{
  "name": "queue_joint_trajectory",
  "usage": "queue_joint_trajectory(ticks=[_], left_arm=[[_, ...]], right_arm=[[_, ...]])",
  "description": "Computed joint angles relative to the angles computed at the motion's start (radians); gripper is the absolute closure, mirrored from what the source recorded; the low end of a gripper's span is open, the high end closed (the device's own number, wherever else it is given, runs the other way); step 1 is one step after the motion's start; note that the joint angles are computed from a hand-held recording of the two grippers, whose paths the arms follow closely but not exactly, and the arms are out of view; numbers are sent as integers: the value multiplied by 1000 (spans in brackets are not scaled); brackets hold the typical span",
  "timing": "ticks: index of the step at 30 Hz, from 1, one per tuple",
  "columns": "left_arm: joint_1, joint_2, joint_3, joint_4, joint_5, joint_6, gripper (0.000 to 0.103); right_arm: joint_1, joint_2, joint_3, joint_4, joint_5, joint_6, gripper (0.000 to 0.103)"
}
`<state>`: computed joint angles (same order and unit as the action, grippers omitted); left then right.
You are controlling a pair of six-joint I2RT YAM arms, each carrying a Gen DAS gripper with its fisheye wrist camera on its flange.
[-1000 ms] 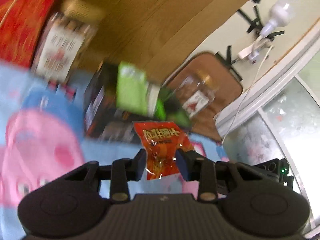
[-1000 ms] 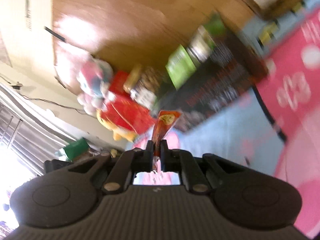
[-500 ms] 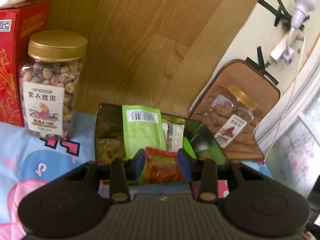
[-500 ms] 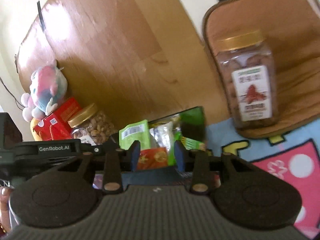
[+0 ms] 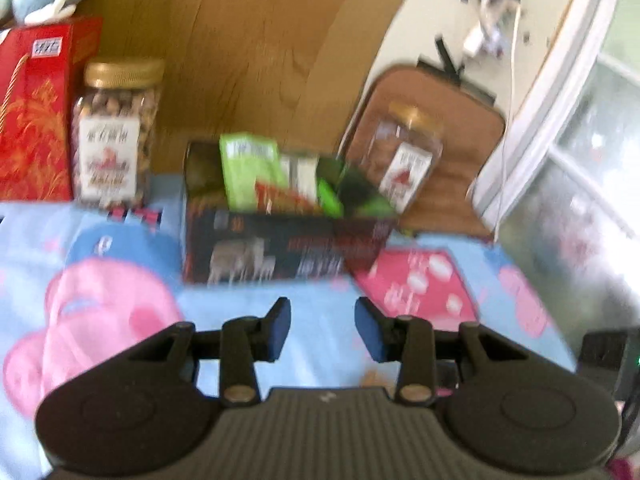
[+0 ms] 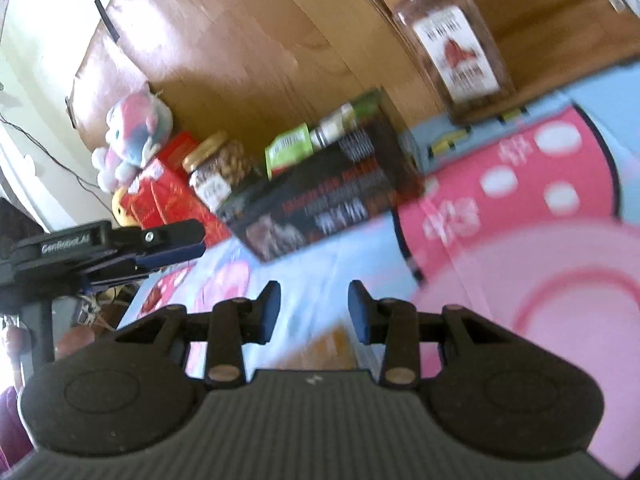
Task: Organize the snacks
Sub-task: 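Grasp the clear seed bag with orange label using the left gripper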
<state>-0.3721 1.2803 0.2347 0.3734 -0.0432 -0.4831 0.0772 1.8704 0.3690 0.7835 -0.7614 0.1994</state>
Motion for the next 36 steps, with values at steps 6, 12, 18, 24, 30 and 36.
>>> queue_joint_trajectory(ticks=[6,12,18,24,30,36], left_arm=[[-134,-35,-94,10,24,-144,67],[-262,82,-113,90,-2,-284,65],[-327,34,-145,16,-137,-342,64],[-138,28,-207,111,51,-306,58],[-200,98,-154,125,1,-320,45],[-70,293,-148,390,154,-322,46]], right_arm=[[-98,-12,-81,-7,-23,-73,62],[-112,12,-65,-17,-40,-71,64],[-139,43,-40,-50,-92,-87,63],[-233,40,26,-324,-282,-210,62],[-218,20,41,-271,-182,-162,62],[-160,96,100,-257,-193,-120,64]])
